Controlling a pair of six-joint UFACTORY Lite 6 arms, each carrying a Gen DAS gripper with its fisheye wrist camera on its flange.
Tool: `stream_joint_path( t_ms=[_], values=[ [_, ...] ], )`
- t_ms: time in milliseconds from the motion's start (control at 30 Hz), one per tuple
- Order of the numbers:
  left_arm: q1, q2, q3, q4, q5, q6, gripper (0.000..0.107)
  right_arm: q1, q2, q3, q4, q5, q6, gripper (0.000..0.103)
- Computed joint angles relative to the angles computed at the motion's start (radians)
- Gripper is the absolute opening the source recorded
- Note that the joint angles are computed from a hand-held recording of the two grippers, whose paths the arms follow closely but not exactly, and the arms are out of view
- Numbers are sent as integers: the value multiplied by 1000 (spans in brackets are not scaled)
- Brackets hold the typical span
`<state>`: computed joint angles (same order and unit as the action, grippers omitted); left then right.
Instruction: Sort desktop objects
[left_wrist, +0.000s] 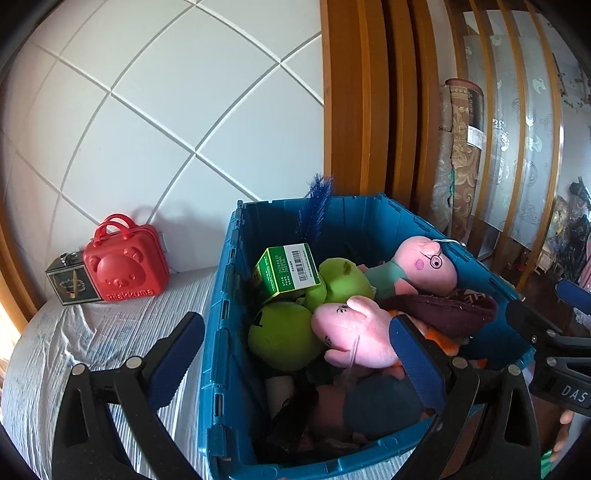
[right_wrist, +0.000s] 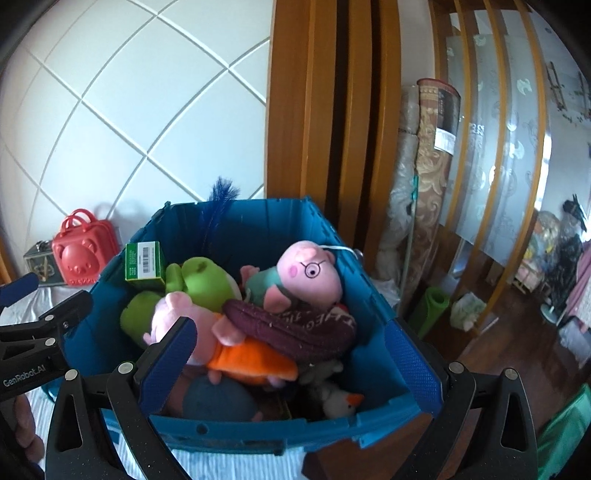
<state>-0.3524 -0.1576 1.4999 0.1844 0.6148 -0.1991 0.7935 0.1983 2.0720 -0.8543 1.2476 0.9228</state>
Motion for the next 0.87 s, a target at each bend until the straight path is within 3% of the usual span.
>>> stream_joint_path(
  t_ms=[867],
  values=[
    [6, -1, -13, -39, 8, 54, 102, 0, 8, 2, 5, 18, 3, 103]
  ],
)
